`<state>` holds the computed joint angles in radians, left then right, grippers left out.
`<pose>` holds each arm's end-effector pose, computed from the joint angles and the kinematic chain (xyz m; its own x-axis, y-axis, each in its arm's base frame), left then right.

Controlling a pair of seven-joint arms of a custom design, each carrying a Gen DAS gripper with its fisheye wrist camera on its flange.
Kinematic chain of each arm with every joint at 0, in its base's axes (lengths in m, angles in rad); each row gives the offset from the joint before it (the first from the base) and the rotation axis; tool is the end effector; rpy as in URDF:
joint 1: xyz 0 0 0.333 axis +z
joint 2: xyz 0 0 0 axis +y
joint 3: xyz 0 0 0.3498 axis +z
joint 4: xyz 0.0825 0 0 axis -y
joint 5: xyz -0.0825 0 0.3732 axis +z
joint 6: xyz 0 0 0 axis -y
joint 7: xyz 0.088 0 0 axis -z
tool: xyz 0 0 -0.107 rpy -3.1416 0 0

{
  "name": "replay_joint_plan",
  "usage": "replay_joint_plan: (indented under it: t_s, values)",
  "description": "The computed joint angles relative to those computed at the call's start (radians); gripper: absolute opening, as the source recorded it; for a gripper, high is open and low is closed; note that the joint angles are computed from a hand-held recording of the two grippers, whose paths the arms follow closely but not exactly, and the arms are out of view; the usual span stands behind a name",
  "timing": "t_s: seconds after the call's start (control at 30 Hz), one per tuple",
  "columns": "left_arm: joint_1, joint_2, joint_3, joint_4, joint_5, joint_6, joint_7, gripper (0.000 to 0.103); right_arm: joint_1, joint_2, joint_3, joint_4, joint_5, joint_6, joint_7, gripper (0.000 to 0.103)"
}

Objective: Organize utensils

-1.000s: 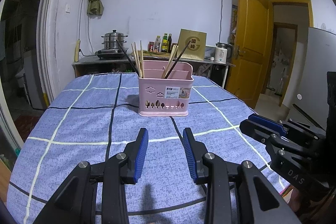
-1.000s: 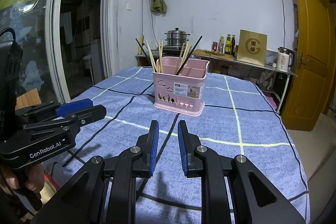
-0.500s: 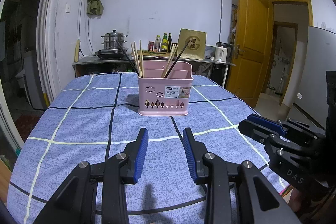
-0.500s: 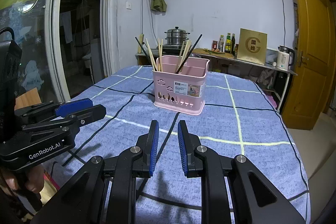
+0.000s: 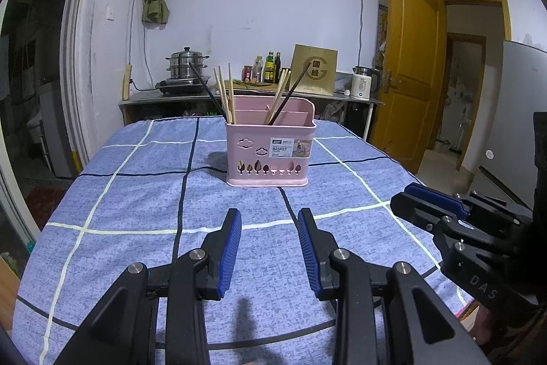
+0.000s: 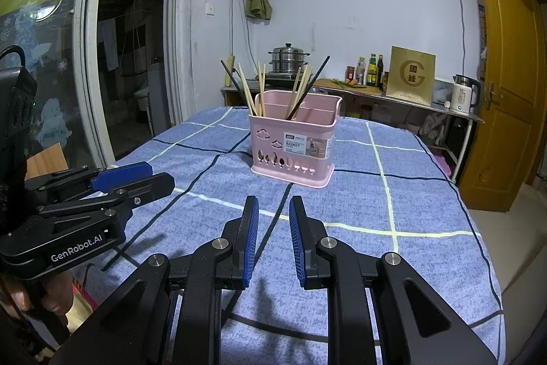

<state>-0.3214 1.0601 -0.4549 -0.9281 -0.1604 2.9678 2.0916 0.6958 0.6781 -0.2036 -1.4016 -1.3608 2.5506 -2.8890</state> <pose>0.7469 -0.4180 0.3990 -0.6887 -0.7195 0.0897 -0.3926 0.2661 -0.8804 0.6526 0.4111 0.3849 -0.1977 -0.9802 -0.0098 -0.4159 0.0930 -0.9047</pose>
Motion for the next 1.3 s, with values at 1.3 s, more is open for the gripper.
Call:
replay_joint_plan:
  t_s: [1.3]
  values:
    - [-0.026,0.015,0.041,0.027,0.016,-0.030,-0.042,0.034,-0.001,0.000,-0.002,-0.007,0.007,0.008,0.003,0.019]
